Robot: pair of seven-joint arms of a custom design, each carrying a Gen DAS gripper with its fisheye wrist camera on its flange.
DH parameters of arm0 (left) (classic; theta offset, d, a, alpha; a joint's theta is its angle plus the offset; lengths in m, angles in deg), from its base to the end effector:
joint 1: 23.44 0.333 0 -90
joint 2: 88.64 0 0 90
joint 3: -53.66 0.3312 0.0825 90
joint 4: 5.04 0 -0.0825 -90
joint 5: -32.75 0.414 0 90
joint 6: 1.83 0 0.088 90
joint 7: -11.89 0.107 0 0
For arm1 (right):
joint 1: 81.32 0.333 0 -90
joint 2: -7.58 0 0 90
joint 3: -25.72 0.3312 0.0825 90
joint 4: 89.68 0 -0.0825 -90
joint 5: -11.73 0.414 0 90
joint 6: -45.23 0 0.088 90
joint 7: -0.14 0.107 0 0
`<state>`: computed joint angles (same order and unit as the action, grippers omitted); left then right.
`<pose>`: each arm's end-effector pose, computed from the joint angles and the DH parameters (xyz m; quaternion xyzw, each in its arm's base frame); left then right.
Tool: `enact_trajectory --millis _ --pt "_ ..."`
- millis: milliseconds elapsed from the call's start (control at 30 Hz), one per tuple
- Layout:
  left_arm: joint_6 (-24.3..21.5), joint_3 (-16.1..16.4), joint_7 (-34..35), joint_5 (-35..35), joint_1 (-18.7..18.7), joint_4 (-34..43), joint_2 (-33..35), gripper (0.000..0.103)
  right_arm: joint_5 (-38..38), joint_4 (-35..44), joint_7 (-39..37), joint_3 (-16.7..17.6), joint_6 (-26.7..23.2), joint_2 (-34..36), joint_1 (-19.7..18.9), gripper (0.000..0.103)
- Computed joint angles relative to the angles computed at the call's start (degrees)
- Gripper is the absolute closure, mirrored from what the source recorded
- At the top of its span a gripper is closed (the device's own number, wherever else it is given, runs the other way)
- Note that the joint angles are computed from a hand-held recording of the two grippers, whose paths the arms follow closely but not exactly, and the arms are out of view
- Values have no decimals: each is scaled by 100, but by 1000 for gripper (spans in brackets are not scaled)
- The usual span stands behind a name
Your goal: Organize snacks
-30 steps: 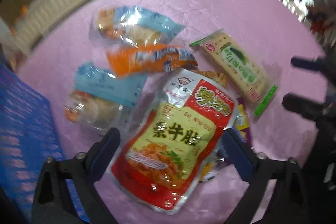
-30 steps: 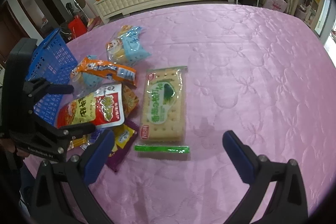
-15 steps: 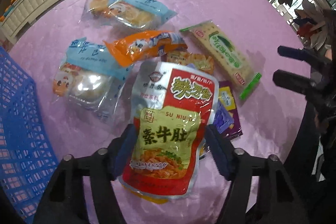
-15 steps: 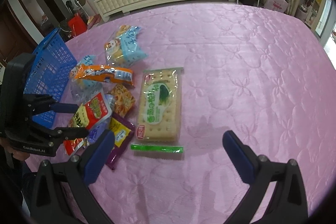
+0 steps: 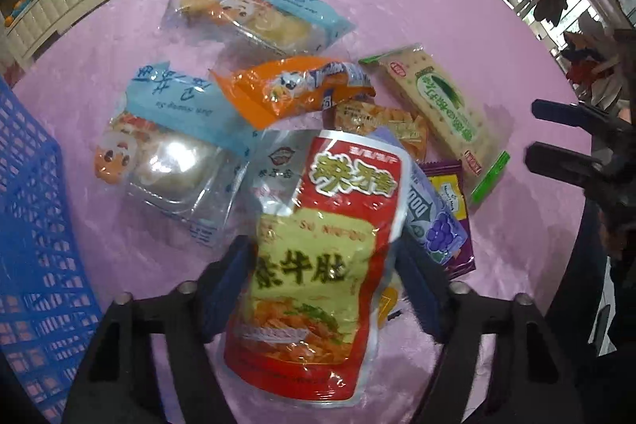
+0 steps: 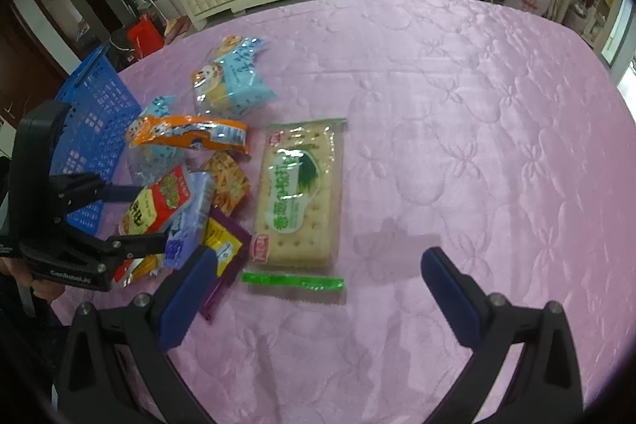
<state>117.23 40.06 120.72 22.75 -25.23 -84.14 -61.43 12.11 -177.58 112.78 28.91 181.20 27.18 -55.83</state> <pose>0.7328 -0.1749 0.4773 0.5057 -0.8446 0.1759 0.0062 0.6491 0.3485 0.5197 -0.7167 0.6524 -0.0707 0.2360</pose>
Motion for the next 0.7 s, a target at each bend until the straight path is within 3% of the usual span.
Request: enact_trajectory --millis 67,133,300,400,533,700 --pt "-90 19 -185 -14 -12 34 -44 49 15 158 -3 -1 -31 119 -3 0" --pt "159 -6 -172 -101 26 -275 -308 60 -23 361 8 -18 -81 267 26 0" --pt "787 75 -418 -64 -39 -811 -684 61 -381 1182 116 -176 -504 810 238 0" --pt "959 154 -683 -23 -15 -975 -814 62 -665 1671 104 -273 -872 1135 374 6" --pt "1217 189 -802 -49 76 -1162 -935 62 -579 1782 67 -238 -1010 1268 348 17" --pt "1399 167 -765 -114 98 -1325 -999 62 -727 1746 60 -301 -1137 1293 472 18"
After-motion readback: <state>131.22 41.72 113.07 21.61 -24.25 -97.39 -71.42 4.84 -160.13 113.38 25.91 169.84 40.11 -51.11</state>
